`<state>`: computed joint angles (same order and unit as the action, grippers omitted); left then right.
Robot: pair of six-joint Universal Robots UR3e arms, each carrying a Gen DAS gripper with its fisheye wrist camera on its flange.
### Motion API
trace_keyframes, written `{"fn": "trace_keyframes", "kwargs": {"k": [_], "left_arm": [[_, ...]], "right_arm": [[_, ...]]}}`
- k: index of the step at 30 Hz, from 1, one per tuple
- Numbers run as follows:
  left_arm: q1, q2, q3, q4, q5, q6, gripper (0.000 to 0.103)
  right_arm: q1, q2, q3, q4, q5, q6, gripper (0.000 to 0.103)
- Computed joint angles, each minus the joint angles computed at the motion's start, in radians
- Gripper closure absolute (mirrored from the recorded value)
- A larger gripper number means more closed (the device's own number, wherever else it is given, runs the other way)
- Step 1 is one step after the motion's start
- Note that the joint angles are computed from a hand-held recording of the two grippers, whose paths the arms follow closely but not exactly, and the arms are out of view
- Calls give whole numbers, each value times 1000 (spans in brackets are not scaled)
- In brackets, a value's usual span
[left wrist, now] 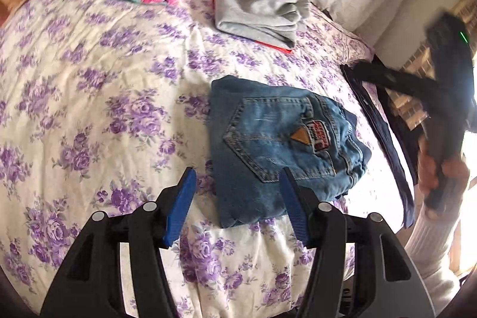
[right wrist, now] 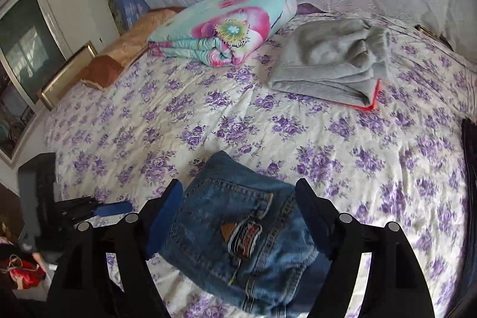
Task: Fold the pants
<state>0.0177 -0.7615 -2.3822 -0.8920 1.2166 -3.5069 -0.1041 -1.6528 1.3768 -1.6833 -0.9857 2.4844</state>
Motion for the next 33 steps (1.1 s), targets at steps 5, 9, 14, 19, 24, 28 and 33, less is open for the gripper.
{"fn": "trace_keyframes", "kwargs": {"k": [5, 9, 14, 19, 24, 28, 33], "left_arm": [[135, -168, -72, 60, -231, 33, 48], [97, -347, -91, 245, -284, -41, 42], [54, -551, -52, 393, -316, -81, 30], [-141, -561, 62, 403, -82, -164, 39], [-208, -593, 132, 374, 8, -185, 40], [-198, -590, 125, 377, -3, -171, 40], [-151, -563, 72, 389, -53, -133, 40]], "right_arm": [[-380, -394, 362, 274, 152, -301, 25], [-773, -651, 467, 694, 196, -681, 25], [-931, -641, 514, 806, 155, -793, 25], [-742, -486, 585, 542, 182, -512, 25], [-554, -337, 597, 238, 232, -217, 16], [-457, -211, 589, 64, 202, -61, 15], [-434, -89, 577, 96, 194, -45, 9]]}}
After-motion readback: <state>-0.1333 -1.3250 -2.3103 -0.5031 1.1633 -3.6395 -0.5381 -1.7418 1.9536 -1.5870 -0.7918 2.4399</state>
